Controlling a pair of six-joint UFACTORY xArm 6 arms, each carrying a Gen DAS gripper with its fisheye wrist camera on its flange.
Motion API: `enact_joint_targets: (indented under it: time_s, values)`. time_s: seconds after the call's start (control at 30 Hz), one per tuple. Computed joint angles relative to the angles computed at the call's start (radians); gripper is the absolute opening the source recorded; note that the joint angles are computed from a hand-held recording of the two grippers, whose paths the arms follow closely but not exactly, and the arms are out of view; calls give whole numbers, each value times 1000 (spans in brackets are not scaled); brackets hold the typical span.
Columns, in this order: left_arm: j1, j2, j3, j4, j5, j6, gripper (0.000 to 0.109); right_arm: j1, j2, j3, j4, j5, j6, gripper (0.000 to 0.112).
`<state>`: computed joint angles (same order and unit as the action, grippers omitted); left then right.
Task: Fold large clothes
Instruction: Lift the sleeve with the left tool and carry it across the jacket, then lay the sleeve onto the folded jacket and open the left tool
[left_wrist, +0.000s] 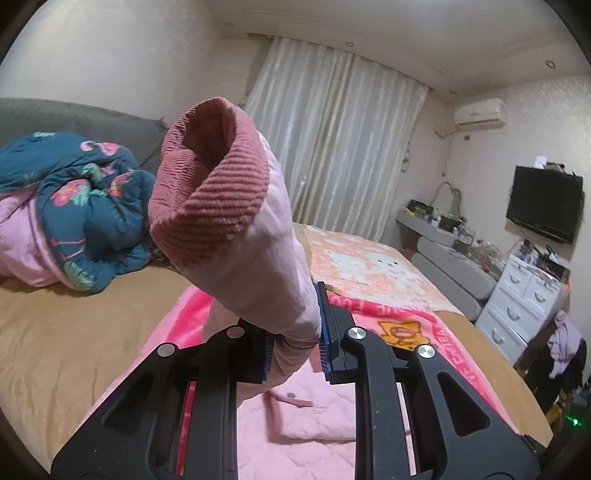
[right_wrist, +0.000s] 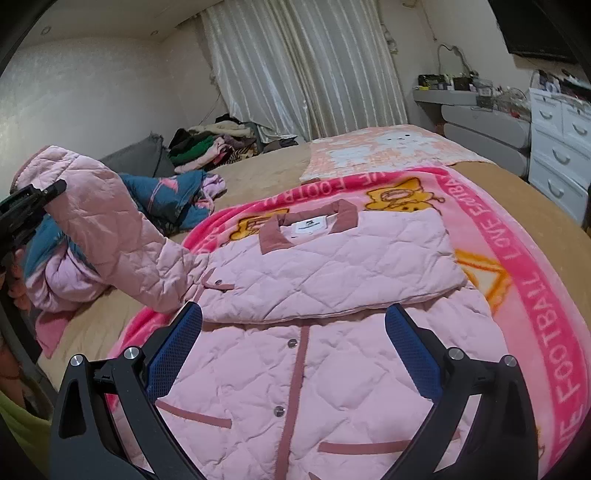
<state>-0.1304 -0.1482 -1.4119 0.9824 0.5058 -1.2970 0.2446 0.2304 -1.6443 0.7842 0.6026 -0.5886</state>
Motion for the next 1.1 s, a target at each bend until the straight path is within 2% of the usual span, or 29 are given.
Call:
enact_joint_targets:
  time_s: [0.33,0.47,0.6,0.77,1.1]
  values:
    - [-92,191,-187,-59,24,105,12,-70,30,-16,57,33,-8,99]
    - [-119,263,-252,-108,31,163,12,-98,53,-32,57,34,10,99]
    - [-150,335,-324,-157,40,238,7,-121,73,-44,80,36,11,99]
    - [-184,446,-439,-245,75,338,6,-143,94,-45,109,44,9,99]
    - [-232,595,-562,-364,135,464,6,-176,129,-36,133,34,17,99]
